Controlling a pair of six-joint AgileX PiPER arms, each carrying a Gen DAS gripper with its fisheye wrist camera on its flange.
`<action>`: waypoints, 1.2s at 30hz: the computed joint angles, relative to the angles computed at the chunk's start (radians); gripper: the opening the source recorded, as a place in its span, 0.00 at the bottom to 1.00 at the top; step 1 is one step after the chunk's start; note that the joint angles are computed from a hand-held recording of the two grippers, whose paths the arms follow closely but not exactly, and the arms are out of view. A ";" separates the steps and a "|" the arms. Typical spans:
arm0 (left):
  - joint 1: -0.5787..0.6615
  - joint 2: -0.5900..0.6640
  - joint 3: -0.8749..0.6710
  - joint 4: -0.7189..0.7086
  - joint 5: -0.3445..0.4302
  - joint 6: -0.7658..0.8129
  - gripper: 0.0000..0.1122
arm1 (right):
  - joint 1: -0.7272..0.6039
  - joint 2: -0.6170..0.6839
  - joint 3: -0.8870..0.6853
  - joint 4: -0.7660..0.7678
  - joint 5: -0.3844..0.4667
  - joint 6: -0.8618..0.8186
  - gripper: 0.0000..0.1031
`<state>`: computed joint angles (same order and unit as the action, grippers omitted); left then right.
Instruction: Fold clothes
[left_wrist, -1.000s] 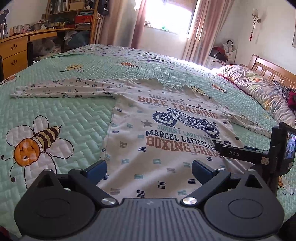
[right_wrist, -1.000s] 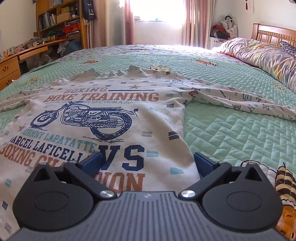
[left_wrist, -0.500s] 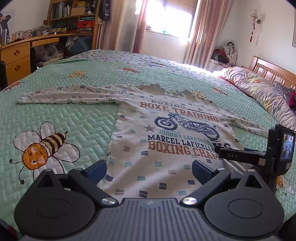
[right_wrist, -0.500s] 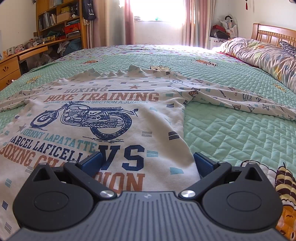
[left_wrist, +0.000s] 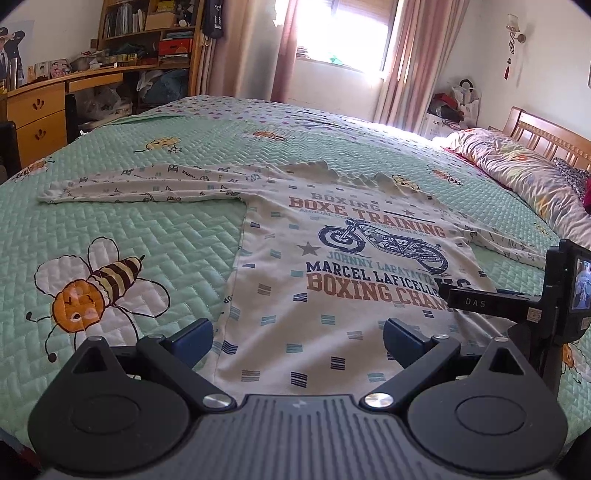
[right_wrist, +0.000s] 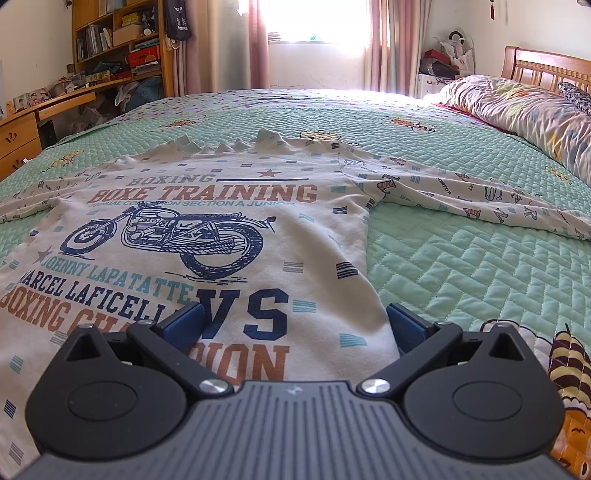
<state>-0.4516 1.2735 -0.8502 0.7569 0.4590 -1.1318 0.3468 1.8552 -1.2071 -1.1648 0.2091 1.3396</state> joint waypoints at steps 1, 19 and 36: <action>0.002 -0.005 0.001 0.003 0.005 -0.002 0.88 | 0.000 0.000 0.000 0.000 0.000 0.000 1.00; 0.007 -0.031 0.002 0.015 0.099 0.006 0.88 | -0.002 -0.001 0.004 -0.012 -0.005 0.013 1.00; -0.048 0.032 -0.054 0.051 0.186 0.008 0.88 | -0.001 0.003 0.001 -0.037 -0.005 0.040 1.00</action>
<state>-0.5001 1.3059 -0.9039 0.8074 0.6446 -1.1239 0.3459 1.8580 -1.2059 -1.2015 0.2038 1.3793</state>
